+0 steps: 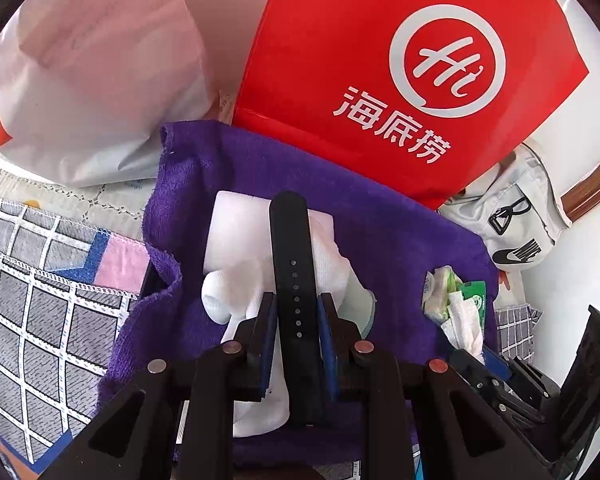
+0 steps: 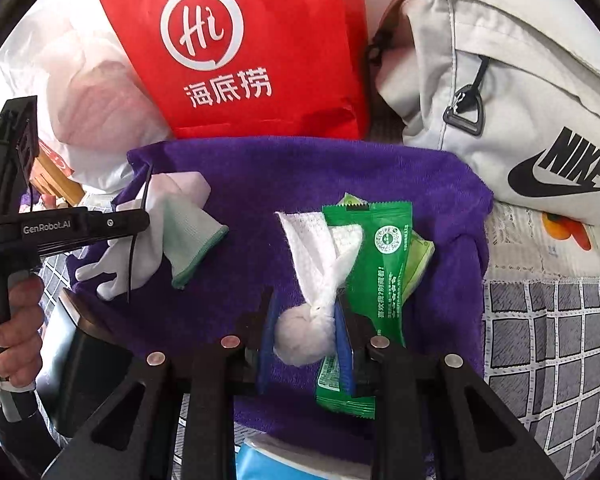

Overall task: Organize soft objects
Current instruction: 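Lower the strap and tissue onto the purple towel and open both grippers, then move both grippers back from the towel toward the items on the bed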

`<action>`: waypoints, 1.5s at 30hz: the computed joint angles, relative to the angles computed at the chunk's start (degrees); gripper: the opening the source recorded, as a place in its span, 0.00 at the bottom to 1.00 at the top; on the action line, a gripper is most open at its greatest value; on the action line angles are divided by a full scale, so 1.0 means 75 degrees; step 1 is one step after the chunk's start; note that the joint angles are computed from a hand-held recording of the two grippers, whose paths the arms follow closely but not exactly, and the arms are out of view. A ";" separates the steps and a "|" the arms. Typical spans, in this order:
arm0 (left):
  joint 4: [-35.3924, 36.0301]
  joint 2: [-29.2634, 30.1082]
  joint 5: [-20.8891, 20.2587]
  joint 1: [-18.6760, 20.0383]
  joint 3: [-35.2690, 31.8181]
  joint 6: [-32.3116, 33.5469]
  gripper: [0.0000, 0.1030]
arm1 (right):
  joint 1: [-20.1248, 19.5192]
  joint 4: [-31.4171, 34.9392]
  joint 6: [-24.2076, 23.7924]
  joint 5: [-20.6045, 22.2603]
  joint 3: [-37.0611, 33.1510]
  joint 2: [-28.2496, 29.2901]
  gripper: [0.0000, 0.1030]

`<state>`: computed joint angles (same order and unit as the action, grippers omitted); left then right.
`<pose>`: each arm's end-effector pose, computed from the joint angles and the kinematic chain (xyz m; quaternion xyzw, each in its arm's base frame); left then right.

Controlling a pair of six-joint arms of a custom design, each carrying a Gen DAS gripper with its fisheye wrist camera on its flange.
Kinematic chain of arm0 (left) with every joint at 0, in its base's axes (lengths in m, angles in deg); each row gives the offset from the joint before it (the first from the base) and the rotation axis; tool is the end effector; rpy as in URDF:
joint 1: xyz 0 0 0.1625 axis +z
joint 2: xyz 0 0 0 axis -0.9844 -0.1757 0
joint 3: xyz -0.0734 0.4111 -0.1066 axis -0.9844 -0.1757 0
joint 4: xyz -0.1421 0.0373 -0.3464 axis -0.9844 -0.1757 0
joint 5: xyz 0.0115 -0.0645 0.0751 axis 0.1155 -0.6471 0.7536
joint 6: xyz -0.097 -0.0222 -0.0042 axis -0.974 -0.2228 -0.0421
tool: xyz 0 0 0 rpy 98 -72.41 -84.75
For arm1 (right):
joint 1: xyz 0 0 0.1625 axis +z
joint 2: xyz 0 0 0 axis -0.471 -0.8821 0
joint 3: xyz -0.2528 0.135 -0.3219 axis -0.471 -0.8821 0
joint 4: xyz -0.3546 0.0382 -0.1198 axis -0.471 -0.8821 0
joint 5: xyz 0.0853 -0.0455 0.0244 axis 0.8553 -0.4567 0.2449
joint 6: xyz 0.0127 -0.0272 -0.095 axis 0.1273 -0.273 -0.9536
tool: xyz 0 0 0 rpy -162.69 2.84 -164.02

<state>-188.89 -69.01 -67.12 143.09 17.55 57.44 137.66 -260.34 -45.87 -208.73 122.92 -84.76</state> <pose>-0.1449 -0.6817 0.2791 0.1275 0.9603 -0.1624 0.1877 0.2863 -0.5956 0.0985 0.0819 -0.9141 0.2779 0.2836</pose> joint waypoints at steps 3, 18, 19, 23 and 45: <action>0.0196 0.0072 -0.0110 0.0050 -0.0116 -0.0132 0.19 | -0.0014 0.0084 0.0067 -0.0016 -0.0026 0.0017 0.28; 0.0431 -0.0271 0.0505 -0.0330 0.0054 0.0129 0.48 | 0.0493 -0.0925 -0.0385 -0.0352 0.0305 -0.0038 0.57; 0.0399 -0.0309 0.0629 -0.0386 0.0114 0.0167 0.48 | 0.0556 -0.0944 -0.0292 -0.0352 0.0409 -0.0093 0.57; 0.0333 -0.0522 0.0720 -0.0530 0.0315 0.0253 0.48 | 0.0867 -0.0957 -0.0077 -0.0637 0.0721 -0.0199 0.57; 0.0905 -0.3340 0.0665 -0.0809 0.2762 -0.0221 0.49 | 0.2226 -0.0007 0.1250 -0.0066 0.1709 0.0154 0.52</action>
<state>-182.10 -94.06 -62.13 137.02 38.27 55.78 154.35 -260.39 -36.50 -209.22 135.73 -83.61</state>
